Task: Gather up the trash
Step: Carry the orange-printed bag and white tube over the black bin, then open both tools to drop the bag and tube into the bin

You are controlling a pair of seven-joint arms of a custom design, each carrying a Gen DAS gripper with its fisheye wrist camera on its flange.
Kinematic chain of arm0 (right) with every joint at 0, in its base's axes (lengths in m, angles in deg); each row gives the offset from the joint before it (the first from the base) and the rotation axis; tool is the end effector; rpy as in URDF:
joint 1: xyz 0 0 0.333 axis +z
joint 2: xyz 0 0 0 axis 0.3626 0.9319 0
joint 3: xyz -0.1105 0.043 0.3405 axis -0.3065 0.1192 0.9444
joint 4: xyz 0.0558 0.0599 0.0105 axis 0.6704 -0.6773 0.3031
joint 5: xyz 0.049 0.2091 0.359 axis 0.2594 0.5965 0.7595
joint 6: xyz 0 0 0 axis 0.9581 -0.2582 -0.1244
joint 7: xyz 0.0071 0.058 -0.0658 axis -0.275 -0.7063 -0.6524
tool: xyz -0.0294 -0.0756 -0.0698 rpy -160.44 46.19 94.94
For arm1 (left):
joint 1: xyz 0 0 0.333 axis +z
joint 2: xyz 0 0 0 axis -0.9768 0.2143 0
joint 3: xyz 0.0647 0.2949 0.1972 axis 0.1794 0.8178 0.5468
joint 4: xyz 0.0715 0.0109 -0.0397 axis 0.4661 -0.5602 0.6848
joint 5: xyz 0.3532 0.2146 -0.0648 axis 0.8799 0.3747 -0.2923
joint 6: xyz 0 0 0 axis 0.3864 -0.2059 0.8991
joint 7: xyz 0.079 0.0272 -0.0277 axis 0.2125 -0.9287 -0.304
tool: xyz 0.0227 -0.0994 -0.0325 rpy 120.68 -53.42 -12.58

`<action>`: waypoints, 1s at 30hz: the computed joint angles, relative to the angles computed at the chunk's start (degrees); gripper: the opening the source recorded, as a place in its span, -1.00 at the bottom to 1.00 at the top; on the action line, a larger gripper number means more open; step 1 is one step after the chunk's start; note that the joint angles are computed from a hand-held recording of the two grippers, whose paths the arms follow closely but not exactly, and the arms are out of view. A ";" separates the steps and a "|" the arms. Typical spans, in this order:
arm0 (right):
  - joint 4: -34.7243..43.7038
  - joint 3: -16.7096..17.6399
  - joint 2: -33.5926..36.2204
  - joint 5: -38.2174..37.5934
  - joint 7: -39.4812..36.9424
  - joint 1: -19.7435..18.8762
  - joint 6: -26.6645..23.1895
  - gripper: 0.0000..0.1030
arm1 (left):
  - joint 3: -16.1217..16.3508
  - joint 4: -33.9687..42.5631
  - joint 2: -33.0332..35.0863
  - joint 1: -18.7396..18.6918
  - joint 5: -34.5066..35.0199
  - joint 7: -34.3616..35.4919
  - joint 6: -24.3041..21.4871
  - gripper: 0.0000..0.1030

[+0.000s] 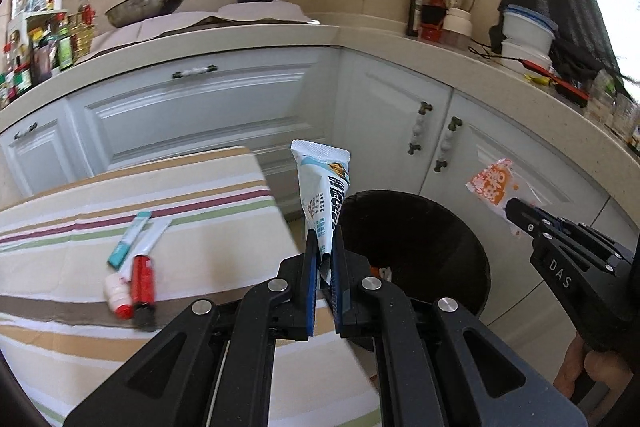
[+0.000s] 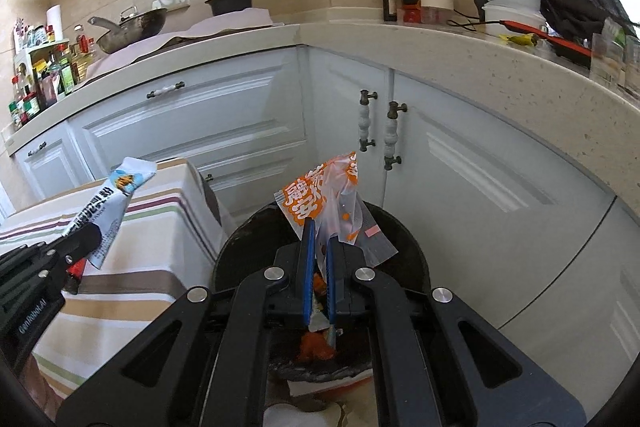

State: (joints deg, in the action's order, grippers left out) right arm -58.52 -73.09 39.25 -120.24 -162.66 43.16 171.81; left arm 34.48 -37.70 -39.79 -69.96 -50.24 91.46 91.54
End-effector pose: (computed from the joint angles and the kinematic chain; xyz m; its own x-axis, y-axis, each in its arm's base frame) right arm 0.6562 0.2499 0.4216 -0.1307 -0.9899 -0.0550 -0.5412 0.1177 -0.8326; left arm 0.6661 -0.0484 0.4262 -0.2766 -0.9579 0.0770 -0.5853 0.1044 -0.8040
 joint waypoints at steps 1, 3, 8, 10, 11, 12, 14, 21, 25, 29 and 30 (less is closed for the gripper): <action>0.01 -0.13 0.05 -0.32 0.28 -0.05 0.20 -0.90 | 0.13 0.41 0.51 -0.44 0.80 -0.65 -0.03 -0.87; 0.51 -0.28 0.58 -0.18 0.03 -0.42 0.60 -0.90 | -0.55 1.49 1.81 -0.73 1.73 -0.68 0.92 -0.87; 2.27 -1.06 2.18 0.86 -0.59 -0.77 1.42 -0.90 | -2.68 4.03 5.12 -0.65 7.28 -3.94 2.77 -0.87; 3.16 -1.55 3.04 1.51 -0.91 -0.83 1.76 -0.88 | -4.61 5.13 6.58 0.23 8.81 -3.91 3.79 -0.85; 3.48 -1.93 3.37 1.49 -0.71 -0.74 2.04 -0.87 | -5.47 5.74 7.40 0.62 9.81 -3.96 3.96 -0.84; 4.06 -2.30 3.96 1.47 -0.44 -0.67 2.26 -0.83 | -5.80 6.20 8.14 0.55 11.05 -4.45 4.59 -0.73; 4.90 -2.63 5.01 3.17 -1.62 -0.74 2.31 -0.57 | -2.76 7.11 9.29 -2.35 15.25 -8.67 4.64 -0.38; 4.80 -5.25 6.08 7.68 -3.53 0.73 3.43 -0.51 | -0.78 7.12 10.48 -3.76 22.03 -15.31 5.99 -0.14; 4.37 -6.22 5.74 7.78 -3.53 1.74 3.51 -0.51 | -1.67 6.56 10.14 -2.32 24.28 -18.35 5.85 -0.13; 4.05 -6.53 5.20 6.74 -2.75 2.38 3.31 -0.51 | -4.56 5.50 9.81 0.50 26.08 -19.92 6.92 -0.13; 3.94 -6.53 5.01 6.25 -2.31 2.51 3.19 -0.51 | -5.11 5.24 9.71 1.06 26.69 -20.32 7.06 -0.13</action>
State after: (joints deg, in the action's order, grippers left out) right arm -54.58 -79.62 44.26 -113.99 -164.97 45.67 175.00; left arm 29.38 -32.46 -30.07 -68.90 -23.55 71.14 98.60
